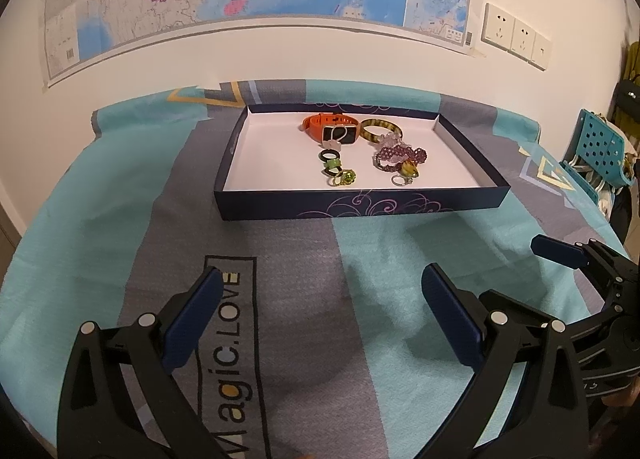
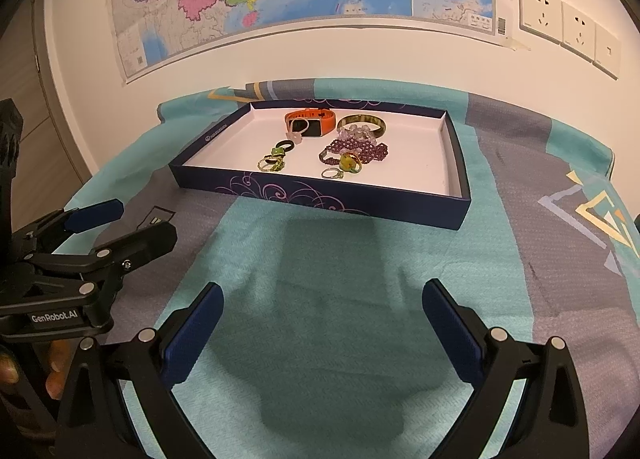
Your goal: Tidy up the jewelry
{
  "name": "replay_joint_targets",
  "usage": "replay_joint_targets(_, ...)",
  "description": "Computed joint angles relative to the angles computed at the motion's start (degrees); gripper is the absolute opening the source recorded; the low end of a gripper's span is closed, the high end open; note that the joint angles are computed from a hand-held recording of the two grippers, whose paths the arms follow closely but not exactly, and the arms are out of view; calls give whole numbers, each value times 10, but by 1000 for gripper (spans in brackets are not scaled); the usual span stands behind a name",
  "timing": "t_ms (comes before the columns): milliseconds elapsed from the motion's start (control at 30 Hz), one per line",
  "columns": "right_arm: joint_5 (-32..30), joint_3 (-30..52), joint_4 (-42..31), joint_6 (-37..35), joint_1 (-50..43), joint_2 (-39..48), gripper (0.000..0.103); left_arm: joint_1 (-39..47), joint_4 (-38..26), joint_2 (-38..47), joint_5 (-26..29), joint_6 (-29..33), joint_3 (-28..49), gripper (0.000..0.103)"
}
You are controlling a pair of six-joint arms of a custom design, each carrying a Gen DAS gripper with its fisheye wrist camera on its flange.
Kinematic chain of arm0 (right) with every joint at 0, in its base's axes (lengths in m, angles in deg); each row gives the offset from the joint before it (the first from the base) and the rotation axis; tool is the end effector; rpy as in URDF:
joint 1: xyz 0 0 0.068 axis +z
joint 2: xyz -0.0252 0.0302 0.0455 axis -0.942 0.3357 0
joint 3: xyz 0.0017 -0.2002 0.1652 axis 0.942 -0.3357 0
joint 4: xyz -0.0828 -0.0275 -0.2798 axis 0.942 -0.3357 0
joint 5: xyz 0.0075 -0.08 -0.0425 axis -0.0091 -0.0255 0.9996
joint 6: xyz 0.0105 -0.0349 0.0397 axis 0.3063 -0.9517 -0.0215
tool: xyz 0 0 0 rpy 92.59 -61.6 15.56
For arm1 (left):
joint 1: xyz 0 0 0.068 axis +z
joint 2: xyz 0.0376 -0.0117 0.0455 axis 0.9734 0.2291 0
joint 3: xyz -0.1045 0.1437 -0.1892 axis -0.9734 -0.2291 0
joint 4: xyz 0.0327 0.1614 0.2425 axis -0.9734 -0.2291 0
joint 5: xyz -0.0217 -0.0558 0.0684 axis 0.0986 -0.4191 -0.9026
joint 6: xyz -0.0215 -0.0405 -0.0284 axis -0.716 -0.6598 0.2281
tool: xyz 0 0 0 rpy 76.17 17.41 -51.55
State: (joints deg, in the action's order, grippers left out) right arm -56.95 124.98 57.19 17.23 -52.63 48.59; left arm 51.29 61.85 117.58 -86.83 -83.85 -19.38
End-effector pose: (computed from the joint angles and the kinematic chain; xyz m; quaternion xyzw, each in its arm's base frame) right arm 0.3345 0.1195 0.1699 -0.2972 0.8627 0.1749 0.3700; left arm 0.2522 -0.1010 0.1911 -0.1515 0.9004 0.0378 0.4061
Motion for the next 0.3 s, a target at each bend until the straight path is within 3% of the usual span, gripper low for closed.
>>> replay_joint_targets(300, 8, 19, -16, -22, -12, 15, 96, 32, -12, 36, 58, -8, 14, 98)
